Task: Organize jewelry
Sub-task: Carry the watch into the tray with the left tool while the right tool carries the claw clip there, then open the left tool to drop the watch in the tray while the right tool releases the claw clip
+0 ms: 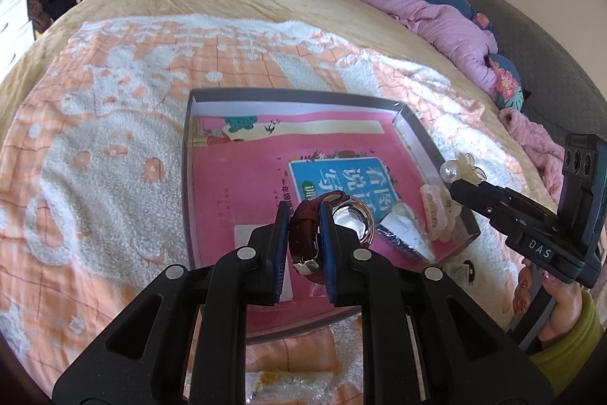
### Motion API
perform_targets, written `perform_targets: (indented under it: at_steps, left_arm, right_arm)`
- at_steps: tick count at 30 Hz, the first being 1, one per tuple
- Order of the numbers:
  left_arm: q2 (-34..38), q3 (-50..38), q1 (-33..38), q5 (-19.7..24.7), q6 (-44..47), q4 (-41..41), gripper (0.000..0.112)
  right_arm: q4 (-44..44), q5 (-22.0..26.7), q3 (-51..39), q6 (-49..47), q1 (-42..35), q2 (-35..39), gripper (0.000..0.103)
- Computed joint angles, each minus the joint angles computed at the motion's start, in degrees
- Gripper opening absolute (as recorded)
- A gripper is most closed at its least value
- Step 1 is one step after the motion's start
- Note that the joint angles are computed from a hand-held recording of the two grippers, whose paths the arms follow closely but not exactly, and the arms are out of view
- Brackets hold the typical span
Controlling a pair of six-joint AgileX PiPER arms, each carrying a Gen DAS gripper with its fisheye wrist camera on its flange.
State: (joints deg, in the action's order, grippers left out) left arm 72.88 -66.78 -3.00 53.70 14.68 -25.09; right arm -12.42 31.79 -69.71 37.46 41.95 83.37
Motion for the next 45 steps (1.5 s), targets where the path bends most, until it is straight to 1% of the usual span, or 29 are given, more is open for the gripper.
perform_targets:
  at_steps: [6, 14, 20, 26, 28, 31, 38, 41, 44, 45]
  left_arm:
    - [0.9, 1.5, 0.5, -1.3, 0.7, -0.4, 0.009]
    - [1.6, 2.0, 1.4, -2.4, 0.9, -0.7, 0.009]
    - [1.1, 2.4, 2.8, -2.1, 1.6, -1.7, 0.009]
    - [0.1, 3.2, 3.3, -1.9, 1.8, -2.2, 0.009]
    - [-0.2, 3.8, 3.8, -1.9, 2.2, -2.6, 0.009]
    - [-0.4, 4.7, 4.6, -2.2, 1.8, -2.2, 0.009]
    - [-0.7, 5.8, 5.2, -2.2, 1.5, -2.3, 0.010]
    - [-1.0, 5.6, 5.0, -2.2, 1.1, -1.5, 0.010]
    - [-1.7, 5.3, 4.8, -1.9, 0.8, -0.9, 0.010]
    - [-1.7, 5.0, 4.8, -1.7, 0.5, -0.7, 0.014]
  right_arm:
    - [0.4, -0.7, 0.4, -0.1, 0.3, 2.0, 0.037]
    - [-2.8, 3.1, -1.1, 2.2, 1.5, 4.8, 0.037]
    - [-3.6, 3.6, -0.2, 3.8, 1.7, 4.4, 0.038]
    - [-4.0, 3.8, 1.2, 5.2, 2.6, 2.5, 0.050]
    - [-5.8, 4.0, 1.8, 7.5, 3.4, 1.3, 0.057]
    - [-6.8, 3.9, 2.9, 9.4, 4.2, -0.6, 0.060]
    - [-9.8, 5.5, 3.4, 12.5, 6.4, -3.9, 0.064]
    - [-11.0, 6.4, 3.5, 14.0, 7.4, -5.1, 0.068]
    - [-12.4, 6.8, 3.9, 15.5, 8.1, -6.2, 0.073]
    - [-12.9, 7.2, 3.8, 16.1, 8.5, -6.4, 0.074]
